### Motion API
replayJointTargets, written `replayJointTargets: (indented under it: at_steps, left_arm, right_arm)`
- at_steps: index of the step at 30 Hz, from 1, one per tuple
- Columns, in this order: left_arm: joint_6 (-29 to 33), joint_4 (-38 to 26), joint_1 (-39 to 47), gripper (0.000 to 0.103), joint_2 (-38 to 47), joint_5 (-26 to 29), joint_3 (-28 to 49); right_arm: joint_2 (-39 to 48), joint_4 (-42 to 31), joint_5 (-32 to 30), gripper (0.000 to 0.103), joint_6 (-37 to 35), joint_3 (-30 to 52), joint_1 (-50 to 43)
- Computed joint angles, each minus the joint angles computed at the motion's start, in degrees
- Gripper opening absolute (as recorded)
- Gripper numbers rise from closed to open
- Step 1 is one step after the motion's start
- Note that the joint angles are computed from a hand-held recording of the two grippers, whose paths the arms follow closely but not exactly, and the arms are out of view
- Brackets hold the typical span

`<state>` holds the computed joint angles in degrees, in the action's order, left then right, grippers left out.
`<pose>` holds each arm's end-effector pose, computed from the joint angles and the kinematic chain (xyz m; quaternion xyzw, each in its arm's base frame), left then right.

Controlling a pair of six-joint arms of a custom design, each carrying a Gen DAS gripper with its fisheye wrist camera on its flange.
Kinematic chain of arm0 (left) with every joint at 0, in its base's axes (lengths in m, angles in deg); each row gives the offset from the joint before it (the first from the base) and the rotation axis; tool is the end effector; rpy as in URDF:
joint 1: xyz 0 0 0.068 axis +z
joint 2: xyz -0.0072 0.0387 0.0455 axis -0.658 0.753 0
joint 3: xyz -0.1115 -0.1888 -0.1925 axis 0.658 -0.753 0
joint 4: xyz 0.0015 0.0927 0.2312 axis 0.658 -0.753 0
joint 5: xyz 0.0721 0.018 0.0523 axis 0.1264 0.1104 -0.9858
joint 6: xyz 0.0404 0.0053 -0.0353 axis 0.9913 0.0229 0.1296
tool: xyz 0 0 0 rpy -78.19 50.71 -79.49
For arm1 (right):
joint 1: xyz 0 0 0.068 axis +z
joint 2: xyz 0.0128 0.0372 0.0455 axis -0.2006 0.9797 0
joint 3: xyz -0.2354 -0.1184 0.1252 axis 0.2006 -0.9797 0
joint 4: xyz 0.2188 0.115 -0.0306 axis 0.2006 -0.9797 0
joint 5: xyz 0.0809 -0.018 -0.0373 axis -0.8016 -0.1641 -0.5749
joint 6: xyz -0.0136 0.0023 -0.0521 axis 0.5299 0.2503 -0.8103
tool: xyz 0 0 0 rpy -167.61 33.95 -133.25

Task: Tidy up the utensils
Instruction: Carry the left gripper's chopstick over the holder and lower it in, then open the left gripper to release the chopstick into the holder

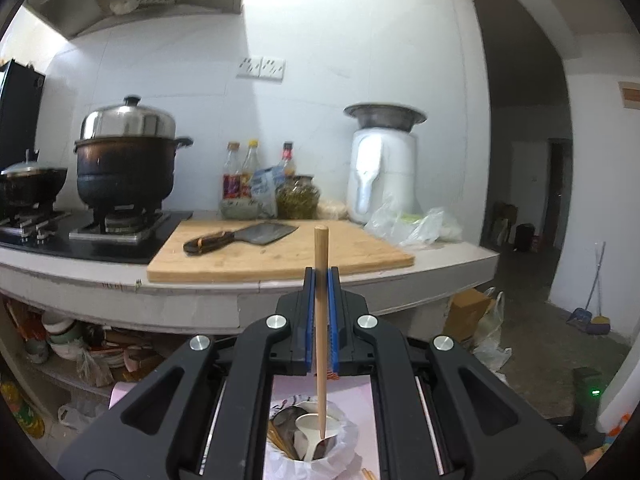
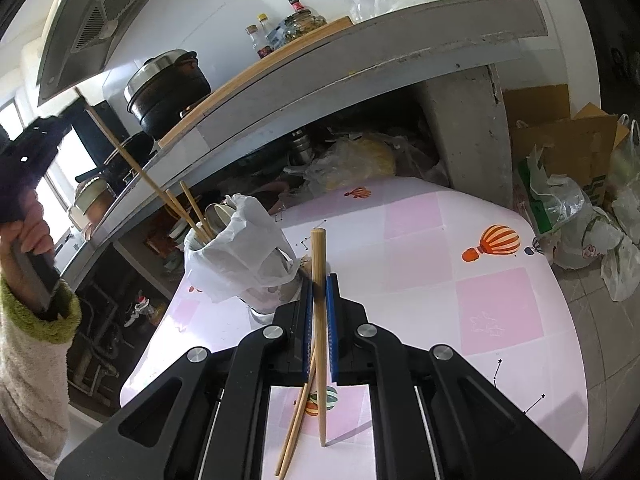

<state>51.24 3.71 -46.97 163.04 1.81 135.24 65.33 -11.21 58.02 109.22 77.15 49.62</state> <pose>0.4188 -0.0663 0.5088 0.2932 0.7126 -0.2755 0.5748 0.1794 0.2697 0.3369 0.2715 0.8289 0.1297 0.4716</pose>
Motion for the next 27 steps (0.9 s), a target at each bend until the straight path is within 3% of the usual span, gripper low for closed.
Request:
replayJointTargets:
  at_steps: [5, 14, 27]
  left_arm:
    - [0.0, -1.6, -1.1, 0.005, 5.2, -2.6, 0.4]
    - [1.9, 6.7, -1.3, 0.005, 2.9, -5.4, -15.0]
    - [5.0, 11.0, -1.2, 0.006, 1.2, -9.6, -24.9]
  right_arm:
    - [-0.1, 0.8, -0.7, 0.007, -0.6, -0.3, -0.7]
    - [0.1, 0.9, -1.2, 0.007, -1.6, 0.1, -1.0]
    - [1.0, 0.0, -1.1, 0.007, -2.3, 2.0, -0.8]
